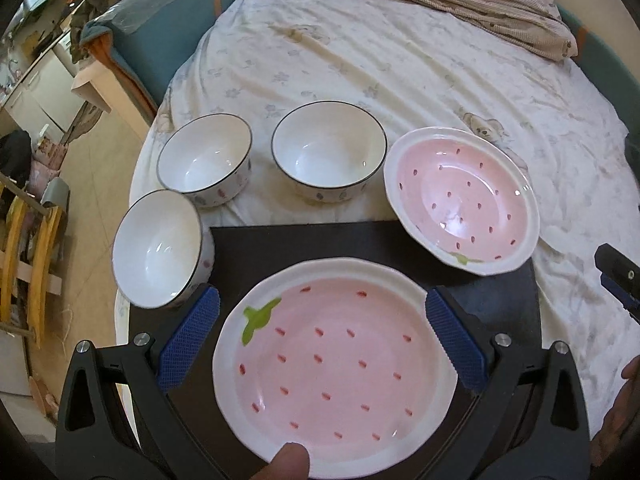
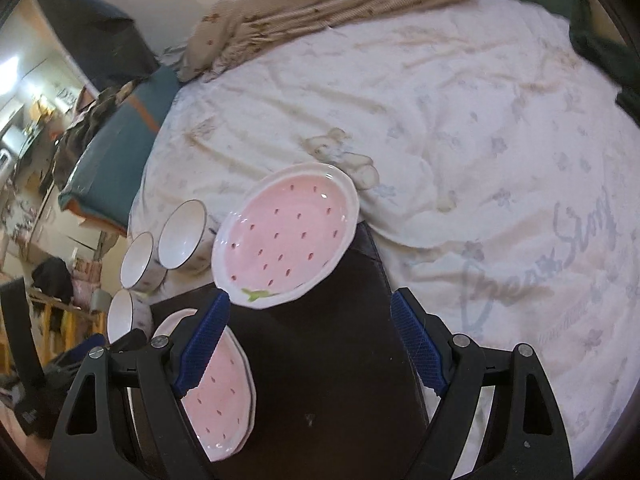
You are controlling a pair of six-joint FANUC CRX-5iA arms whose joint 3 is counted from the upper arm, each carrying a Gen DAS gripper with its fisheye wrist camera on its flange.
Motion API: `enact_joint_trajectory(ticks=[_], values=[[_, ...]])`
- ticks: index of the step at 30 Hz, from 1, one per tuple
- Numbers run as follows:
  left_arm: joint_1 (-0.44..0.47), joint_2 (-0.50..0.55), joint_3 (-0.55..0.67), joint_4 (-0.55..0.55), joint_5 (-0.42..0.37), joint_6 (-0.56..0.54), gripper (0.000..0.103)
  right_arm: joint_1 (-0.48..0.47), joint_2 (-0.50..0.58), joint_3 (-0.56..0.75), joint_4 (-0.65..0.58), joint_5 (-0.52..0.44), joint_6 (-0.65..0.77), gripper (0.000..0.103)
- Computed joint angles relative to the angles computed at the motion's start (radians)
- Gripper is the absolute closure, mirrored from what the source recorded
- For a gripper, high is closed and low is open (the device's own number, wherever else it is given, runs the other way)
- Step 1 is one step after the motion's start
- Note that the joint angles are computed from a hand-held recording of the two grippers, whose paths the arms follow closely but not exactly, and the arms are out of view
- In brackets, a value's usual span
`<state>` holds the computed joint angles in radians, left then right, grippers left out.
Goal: Organize plates and bowls
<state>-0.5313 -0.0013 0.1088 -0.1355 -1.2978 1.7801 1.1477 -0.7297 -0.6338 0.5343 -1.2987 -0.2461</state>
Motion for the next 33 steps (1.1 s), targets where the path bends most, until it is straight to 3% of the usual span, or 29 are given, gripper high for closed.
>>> enact_joint_trajectory(ticks=[4,9,12,18,23,25,26,27,33], values=[[-0.003,0.042,0.029,0.002,-0.005,0.01,0.001,-0.155,0.004,-0.008,-0.106,0.084,0.08,0.018],[0.016,0.054,0.012,0.039,0.015,-0.005,0.001,-0.375,-0.006,-0.039,-0.321,0.269,0.143,0.018],[0.025,0.051,-0.006,0.049,0.033,-0.027,0.001,-0.46,0.029,-0.025,-0.434,0.311,0.222,0.018],[0.024,0.072,0.005,0.022,0.039,-0.032,0.001,-0.587,0.118,0.008,-0.603,0.394,0.425,0.055],[0.015,0.1,0.029,0.001,0.027,-0.036,0.001,-0.615,0.19,0.042,-0.654,0.409,0.518,0.071],[0.009,0.107,0.038,-0.008,0.022,-0.035,0.001,-0.594,0.231,0.067,-0.618,0.365,0.542,0.073],[0.008,0.108,0.041,-0.009,0.017,-0.03,0.001,-0.586,0.24,0.071,-0.605,0.36,0.553,0.086],[0.009,0.106,0.039,-0.006,0.017,-0.026,0.001,-0.586,0.238,0.069,-0.609,0.373,0.568,0.09],[0.008,0.095,0.025,0.03,0.023,-0.041,0.001,-0.556,0.187,0.035,-0.565,0.388,0.536,0.092]])
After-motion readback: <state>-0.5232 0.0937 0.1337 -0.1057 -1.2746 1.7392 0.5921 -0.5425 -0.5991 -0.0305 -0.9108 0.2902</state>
